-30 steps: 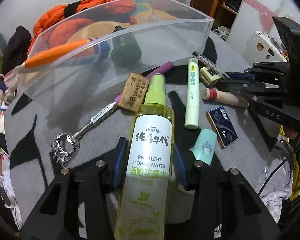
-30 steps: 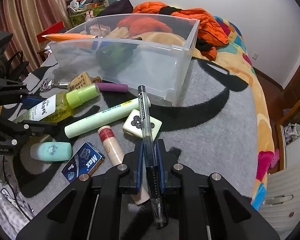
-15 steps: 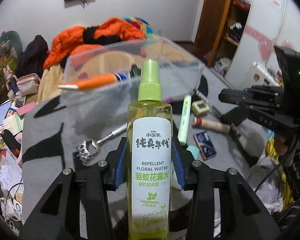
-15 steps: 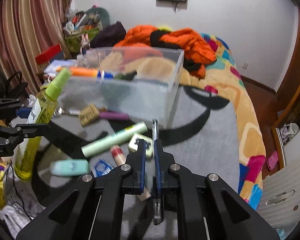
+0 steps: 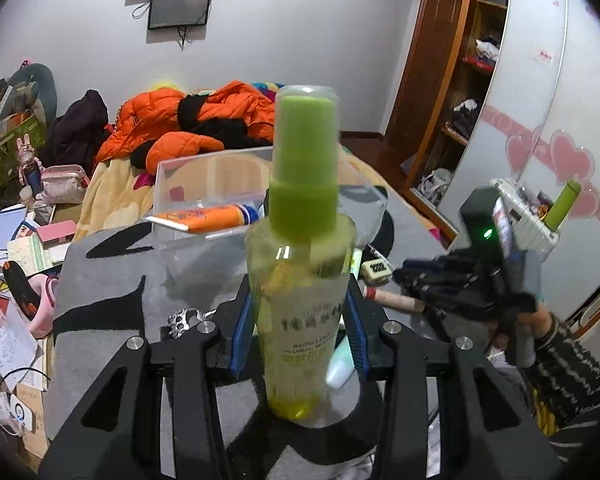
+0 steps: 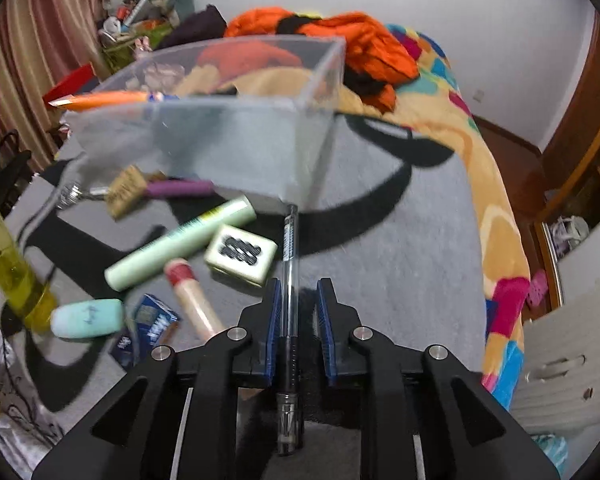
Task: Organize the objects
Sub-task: 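Lift and carry the spray bottle with the left gripper while the right carries the pen to the bin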
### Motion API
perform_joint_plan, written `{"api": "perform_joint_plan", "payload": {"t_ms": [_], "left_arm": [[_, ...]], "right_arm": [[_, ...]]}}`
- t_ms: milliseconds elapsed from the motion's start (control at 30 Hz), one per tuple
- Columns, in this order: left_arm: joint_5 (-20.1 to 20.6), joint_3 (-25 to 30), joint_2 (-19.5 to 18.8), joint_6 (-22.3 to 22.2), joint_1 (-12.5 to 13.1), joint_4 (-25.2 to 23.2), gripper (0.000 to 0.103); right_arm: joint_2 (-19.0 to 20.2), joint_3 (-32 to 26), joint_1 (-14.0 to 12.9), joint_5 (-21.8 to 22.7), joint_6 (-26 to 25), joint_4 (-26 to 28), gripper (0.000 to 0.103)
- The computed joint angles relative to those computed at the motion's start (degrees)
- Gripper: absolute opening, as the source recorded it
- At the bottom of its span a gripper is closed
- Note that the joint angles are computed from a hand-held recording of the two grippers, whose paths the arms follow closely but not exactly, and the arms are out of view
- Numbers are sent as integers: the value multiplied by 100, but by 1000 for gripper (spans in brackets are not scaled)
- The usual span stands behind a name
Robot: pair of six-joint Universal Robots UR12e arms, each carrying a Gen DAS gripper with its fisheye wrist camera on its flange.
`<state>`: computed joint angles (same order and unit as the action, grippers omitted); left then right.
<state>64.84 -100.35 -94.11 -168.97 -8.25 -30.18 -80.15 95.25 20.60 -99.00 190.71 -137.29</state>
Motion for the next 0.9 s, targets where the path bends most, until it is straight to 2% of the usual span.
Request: {"api": "perform_joint_plan", "payload": {"t_ms": [133, 200, 267, 467, 667, 900], "left_arm": [[-54, 62, -44, -143, -9, 60, 39], [-68, 108, -79, -235, -24, 128, 39], [-101, 164, -117, -331, -32, 201, 39], [-143, 294, -199, -472, -58, 363, 38], [-203, 432, -262, -602, -77, 464, 38], [-99, 748, -428, -743, -162, 501, 38]], "right_arm": [[19, 35, 57, -188, -107, -160, 16], [21, 49, 80, -223, -156, -207, 10], [-1, 72, 112, -332, -133, -242, 8], [-179, 180, 63, -229, 76, -608, 8], [-361, 209, 45, -104, 215, -1299, 8], [-244, -67, 84, -34, 206, -1832, 8]]}}
